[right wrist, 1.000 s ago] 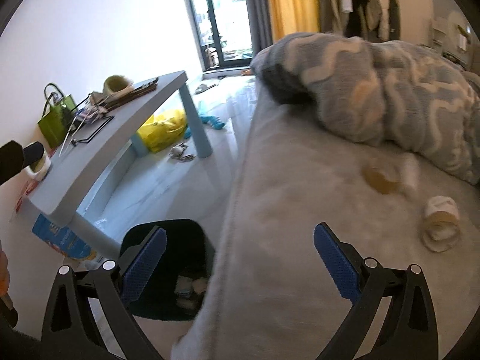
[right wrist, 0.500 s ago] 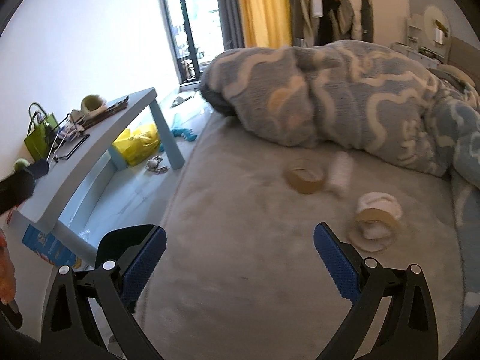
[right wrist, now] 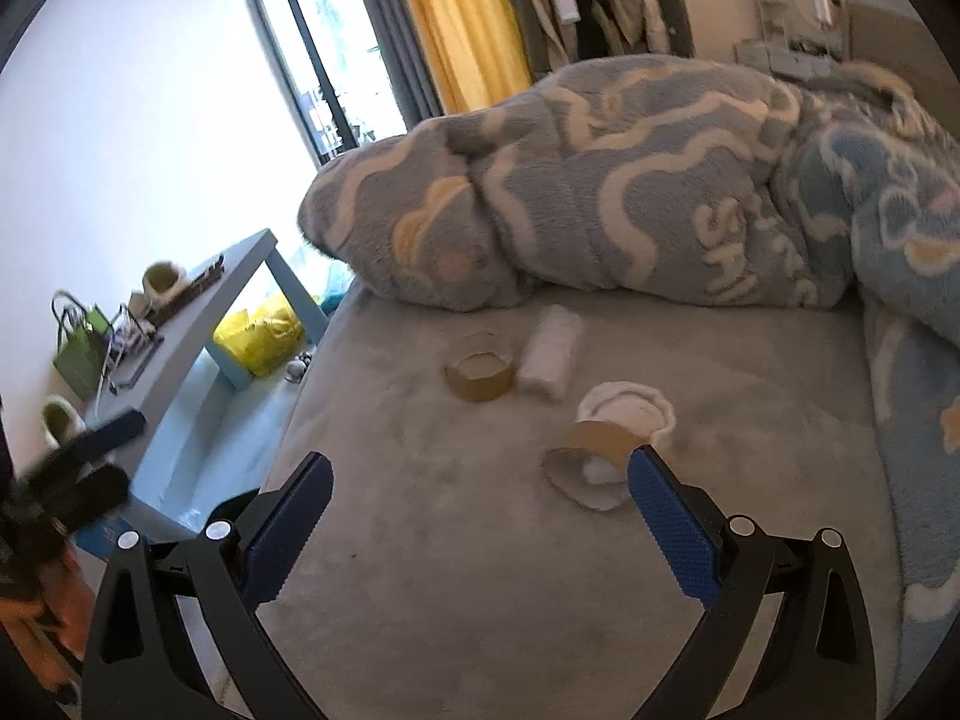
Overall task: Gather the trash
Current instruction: 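Move both tools back over the bed toward the tape rolls, then grasp the white cloth with the right tool while the left tool grasps its brown tape roll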
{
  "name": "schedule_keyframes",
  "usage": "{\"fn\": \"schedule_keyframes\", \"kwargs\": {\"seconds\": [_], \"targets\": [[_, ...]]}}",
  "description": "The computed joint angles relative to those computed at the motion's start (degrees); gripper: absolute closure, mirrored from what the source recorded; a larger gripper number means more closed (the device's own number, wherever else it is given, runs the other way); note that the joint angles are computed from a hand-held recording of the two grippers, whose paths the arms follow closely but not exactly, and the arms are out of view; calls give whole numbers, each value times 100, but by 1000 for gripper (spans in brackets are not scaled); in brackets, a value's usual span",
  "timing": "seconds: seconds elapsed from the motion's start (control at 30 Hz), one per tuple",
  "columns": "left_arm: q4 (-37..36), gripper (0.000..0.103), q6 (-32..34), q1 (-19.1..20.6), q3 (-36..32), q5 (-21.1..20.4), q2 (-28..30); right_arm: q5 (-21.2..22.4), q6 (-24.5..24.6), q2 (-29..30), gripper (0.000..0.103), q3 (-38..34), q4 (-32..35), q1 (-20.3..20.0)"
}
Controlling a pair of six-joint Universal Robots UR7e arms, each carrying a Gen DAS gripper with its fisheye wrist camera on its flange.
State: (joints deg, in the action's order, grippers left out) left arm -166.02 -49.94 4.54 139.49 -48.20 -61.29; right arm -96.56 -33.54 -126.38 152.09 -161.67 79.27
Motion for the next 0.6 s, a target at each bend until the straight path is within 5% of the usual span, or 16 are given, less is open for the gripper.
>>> {"fn": "schedule_keyframes", "kwargs": {"seconds": [0.2, 0.37, 0.6], "targets": [[-402, 16, 436, 149, -268, -240, 557, 180, -51, -8, 5, -221, 229, -379], [-792, 18, 700, 307, -435, -504, 964, 243, -75, 155, 25, -439, 356, -554], [-1543, 20, 1069, 528, -638, -846, 1493, 304, -48, 467, 26, -703, 628, -723]]}}
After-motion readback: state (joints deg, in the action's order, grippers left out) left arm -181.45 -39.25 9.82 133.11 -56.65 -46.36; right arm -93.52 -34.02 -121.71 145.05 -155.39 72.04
